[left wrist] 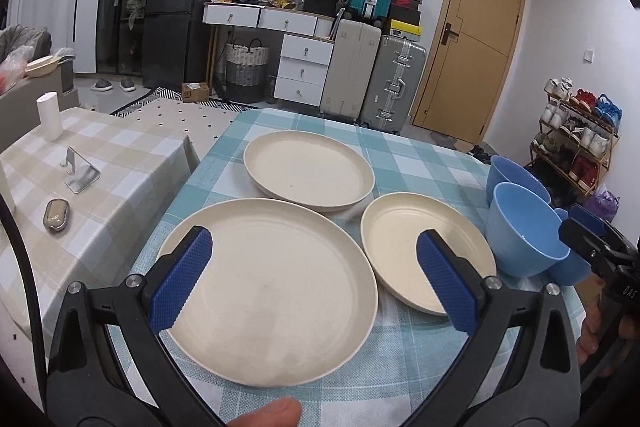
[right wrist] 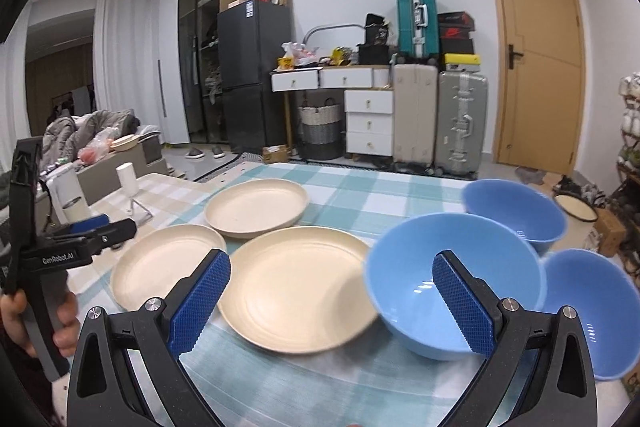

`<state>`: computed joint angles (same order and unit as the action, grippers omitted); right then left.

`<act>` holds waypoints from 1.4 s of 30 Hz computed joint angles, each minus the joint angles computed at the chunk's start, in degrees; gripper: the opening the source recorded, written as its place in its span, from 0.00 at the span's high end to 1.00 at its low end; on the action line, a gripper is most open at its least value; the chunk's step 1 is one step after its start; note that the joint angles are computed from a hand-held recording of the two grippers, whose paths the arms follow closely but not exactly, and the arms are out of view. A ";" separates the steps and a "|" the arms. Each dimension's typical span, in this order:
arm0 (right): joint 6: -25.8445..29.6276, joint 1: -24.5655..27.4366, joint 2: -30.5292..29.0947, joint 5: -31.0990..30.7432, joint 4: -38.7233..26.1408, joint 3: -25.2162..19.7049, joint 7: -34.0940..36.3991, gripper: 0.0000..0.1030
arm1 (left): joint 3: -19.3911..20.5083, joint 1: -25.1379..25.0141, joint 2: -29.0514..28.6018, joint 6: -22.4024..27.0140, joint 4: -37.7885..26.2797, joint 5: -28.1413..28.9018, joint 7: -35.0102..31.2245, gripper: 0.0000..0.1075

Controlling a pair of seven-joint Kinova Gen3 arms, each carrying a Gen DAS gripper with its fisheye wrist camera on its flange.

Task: Organize plates and bowls
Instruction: 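Move both tools to the large cream plate and close them on its rim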

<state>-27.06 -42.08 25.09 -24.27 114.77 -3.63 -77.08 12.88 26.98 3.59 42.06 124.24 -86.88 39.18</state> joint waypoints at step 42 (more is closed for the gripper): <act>31.91 -1.12 18.44 20.98 -37.30 -1.77 -16.35 0.00 | -7.87 -11.75 1.40 -10.21 -1.14 10.39 -17.50 0.05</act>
<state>4.84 -43.20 43.53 -3.28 77.47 -5.40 -93.43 5.01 15.23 4.98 31.85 123.11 -76.50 21.69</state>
